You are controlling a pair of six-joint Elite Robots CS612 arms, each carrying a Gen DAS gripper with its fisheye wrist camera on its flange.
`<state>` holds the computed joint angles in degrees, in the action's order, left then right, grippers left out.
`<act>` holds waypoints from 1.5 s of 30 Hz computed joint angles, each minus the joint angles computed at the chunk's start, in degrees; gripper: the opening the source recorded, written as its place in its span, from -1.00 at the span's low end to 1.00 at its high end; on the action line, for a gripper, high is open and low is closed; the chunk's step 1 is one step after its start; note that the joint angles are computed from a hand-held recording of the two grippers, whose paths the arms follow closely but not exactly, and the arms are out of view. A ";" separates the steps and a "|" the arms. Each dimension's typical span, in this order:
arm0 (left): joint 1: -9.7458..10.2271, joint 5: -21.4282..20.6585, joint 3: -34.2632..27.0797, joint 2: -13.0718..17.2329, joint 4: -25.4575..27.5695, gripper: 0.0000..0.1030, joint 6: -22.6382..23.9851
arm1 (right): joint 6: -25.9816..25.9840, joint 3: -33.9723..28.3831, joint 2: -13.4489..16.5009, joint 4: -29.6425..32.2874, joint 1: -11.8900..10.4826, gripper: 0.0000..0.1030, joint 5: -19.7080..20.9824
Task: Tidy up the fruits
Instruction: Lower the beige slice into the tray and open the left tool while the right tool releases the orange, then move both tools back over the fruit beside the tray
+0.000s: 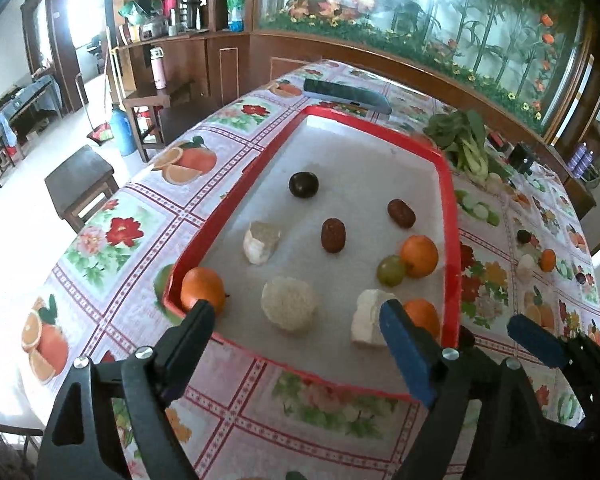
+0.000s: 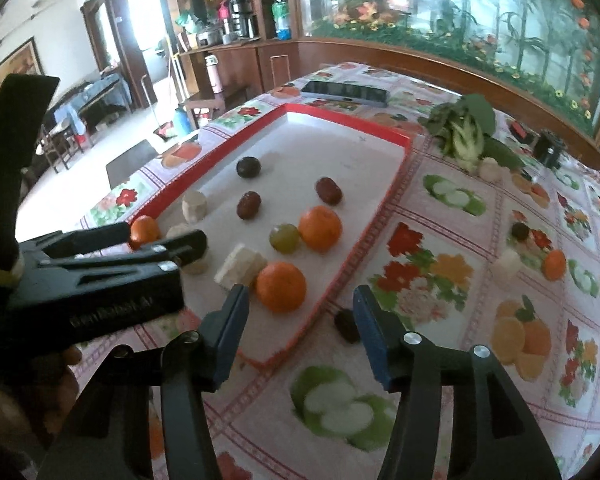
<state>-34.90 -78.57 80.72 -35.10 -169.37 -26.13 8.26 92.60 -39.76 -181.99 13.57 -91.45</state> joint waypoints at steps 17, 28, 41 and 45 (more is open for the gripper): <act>-4.76 -2.81 4.08 -1.91 -1.24 0.71 2.62 | 10.97 12.79 -4.55 -5.89 -5.72 0.33 -3.40; -6.60 -3.26 0.64 -0.22 5.05 0.71 4.12 | 12.46 15.80 -5.10 -7.22 -9.00 0.33 -2.80; -7.07 -3.40 -0.70 0.24 8.17 0.76 1.31 | 4.64 4.90 -0.09 -4.04 -11.75 0.35 5.94; -7.23 -3.53 -0.73 0.11 8.66 0.76 1.60 | 2.34 1.99 1.71 -1.54 -11.90 0.35 7.41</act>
<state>-42.13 -82.10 79.99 -34.99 -160.71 -24.52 10.60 94.60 -38.04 -183.53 1.68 -84.03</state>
